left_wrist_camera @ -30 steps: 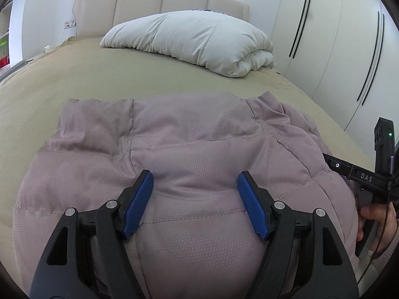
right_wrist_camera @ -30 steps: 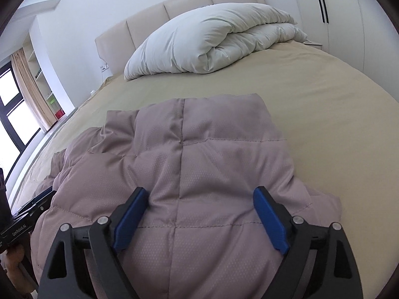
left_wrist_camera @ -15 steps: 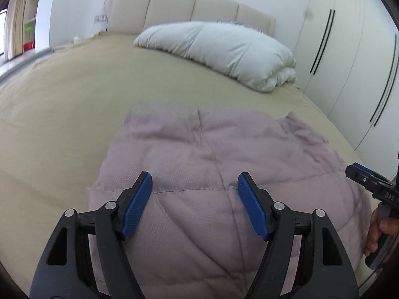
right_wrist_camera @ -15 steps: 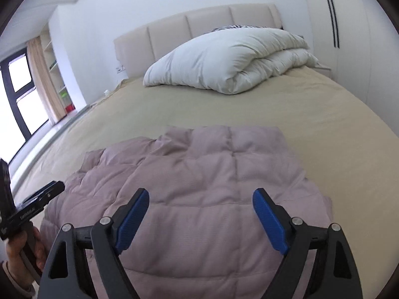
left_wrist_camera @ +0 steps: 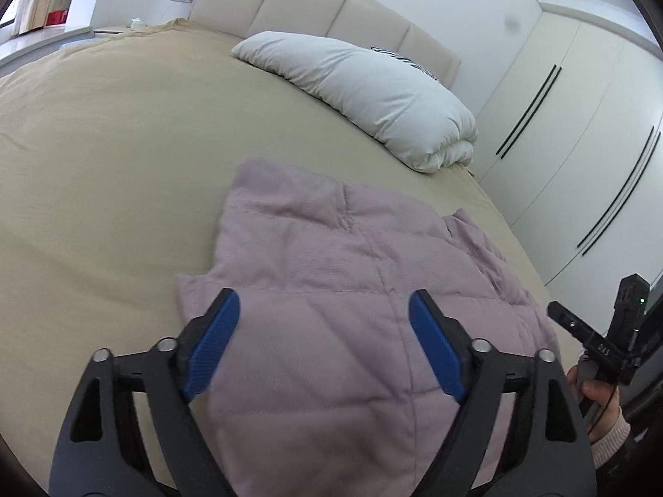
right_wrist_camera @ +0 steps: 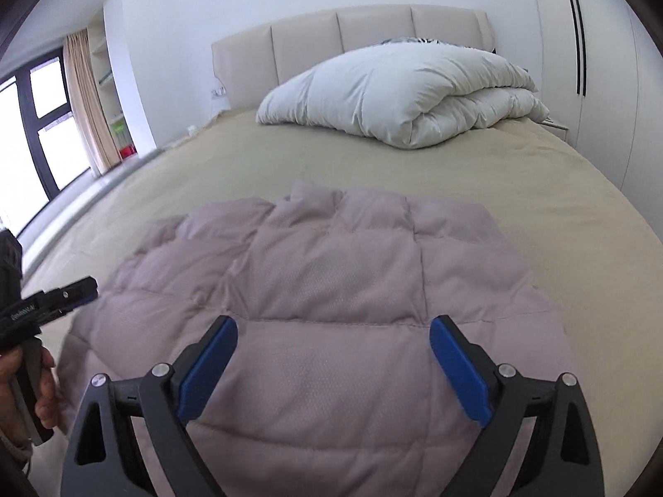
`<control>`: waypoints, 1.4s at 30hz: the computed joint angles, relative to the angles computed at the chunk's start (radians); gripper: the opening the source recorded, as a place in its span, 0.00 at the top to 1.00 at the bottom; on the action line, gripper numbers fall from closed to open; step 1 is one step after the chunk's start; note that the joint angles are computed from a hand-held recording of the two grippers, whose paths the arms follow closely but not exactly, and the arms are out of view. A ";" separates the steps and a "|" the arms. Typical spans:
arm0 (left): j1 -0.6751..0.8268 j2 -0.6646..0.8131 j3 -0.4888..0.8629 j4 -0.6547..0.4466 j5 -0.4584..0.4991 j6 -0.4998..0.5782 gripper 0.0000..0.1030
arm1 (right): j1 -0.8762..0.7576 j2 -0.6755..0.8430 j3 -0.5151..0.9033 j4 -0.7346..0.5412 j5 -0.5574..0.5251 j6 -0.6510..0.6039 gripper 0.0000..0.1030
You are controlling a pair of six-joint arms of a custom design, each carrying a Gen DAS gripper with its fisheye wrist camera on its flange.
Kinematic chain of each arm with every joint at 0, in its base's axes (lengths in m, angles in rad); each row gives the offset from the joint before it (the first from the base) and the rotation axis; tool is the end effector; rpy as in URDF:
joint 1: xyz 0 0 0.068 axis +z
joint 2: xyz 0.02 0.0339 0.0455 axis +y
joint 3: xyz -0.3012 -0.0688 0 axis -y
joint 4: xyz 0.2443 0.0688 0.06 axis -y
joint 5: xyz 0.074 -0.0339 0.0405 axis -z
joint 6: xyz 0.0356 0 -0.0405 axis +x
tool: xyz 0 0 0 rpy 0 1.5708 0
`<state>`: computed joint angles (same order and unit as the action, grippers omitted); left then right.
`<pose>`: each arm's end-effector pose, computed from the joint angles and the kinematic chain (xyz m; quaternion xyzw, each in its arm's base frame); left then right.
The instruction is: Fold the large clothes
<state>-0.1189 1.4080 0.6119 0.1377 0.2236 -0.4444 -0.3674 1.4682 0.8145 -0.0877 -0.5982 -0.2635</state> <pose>0.2681 -0.0400 0.2116 -0.0961 0.8883 -0.2179 0.3927 0.2833 -0.0876 0.2423 -0.0731 0.8796 0.1369 0.4497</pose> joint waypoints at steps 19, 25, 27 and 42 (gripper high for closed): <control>0.371 0.317 0.105 -0.236 0.653 0.171 0.02 | -0.416 0.613 0.667 -0.995 -0.306 -0.484 0.08; 0.352 0.397 0.160 -0.255 0.709 0.182 0.18 | -0.369 0.702 0.774 -1.127 -0.277 -0.593 0.09; 0.341 0.426 0.188 -0.272 0.726 0.199 0.21 | -0.357 0.739 0.822 -1.189 -0.272 -0.631 0.09; 0.342 0.251 0.108 -0.337 0.774 0.222 0.65 | -0.437 0.489 0.590 -1.235 -0.300 -0.793 0.53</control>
